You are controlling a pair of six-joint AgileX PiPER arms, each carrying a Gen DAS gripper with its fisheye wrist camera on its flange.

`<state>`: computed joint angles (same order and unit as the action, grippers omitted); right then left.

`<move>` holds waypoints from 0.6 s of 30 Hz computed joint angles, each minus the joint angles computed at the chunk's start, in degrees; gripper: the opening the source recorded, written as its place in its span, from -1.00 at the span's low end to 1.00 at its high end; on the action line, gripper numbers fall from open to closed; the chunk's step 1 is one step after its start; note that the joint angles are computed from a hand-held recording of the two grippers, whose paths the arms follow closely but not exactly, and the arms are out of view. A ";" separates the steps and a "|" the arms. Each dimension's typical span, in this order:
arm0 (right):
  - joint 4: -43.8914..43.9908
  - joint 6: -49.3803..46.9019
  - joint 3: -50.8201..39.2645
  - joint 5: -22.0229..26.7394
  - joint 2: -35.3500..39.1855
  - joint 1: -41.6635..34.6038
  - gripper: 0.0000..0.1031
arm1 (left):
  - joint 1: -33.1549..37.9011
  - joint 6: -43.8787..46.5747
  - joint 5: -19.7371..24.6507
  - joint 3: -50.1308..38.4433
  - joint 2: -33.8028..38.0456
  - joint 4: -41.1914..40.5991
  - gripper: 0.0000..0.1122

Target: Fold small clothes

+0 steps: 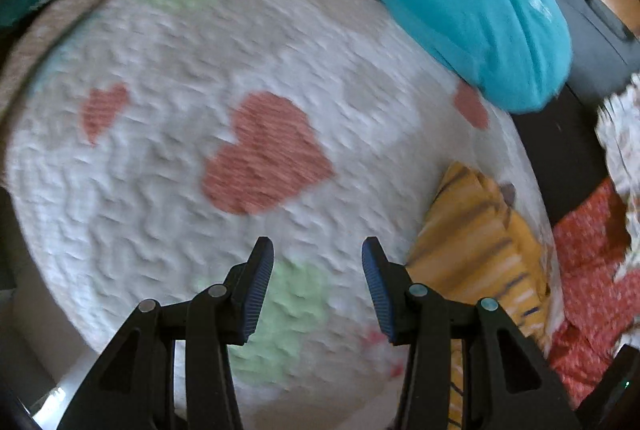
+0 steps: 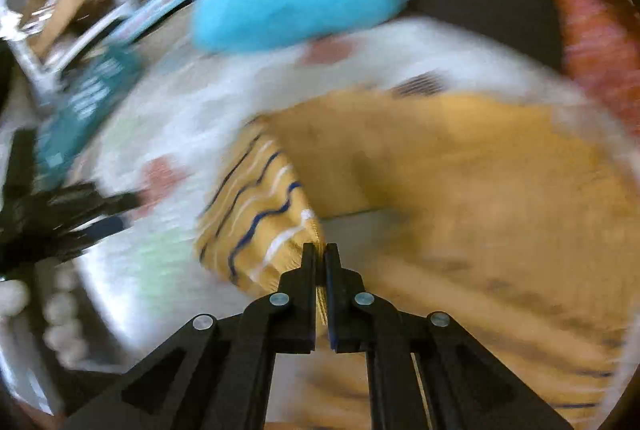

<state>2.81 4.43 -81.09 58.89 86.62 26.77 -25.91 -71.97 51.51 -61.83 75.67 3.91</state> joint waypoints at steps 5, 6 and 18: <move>-6.71 -1.60 -2.49 2.47 -0.98 -15.64 -0.93 | -4.95 4.81 -4.55 -5.34 6.16 -3.81 -0.17; -8.37 -1.20 -2.52 2.14 -0.78 -16.94 -0.93 | -6.03 5.44 -4.64 -6.76 7.57 -3.98 -0.16; -17.51 2.51 4.10 -6.86 5.17 -33.90 -0.93 | -12.38 26.11 -8.76 -26.63 29.69 -22.58 -0.14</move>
<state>-14.71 6.95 -77.00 52.03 91.79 -7.13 -38.29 -45.86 42.75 -88.47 105.36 -18.68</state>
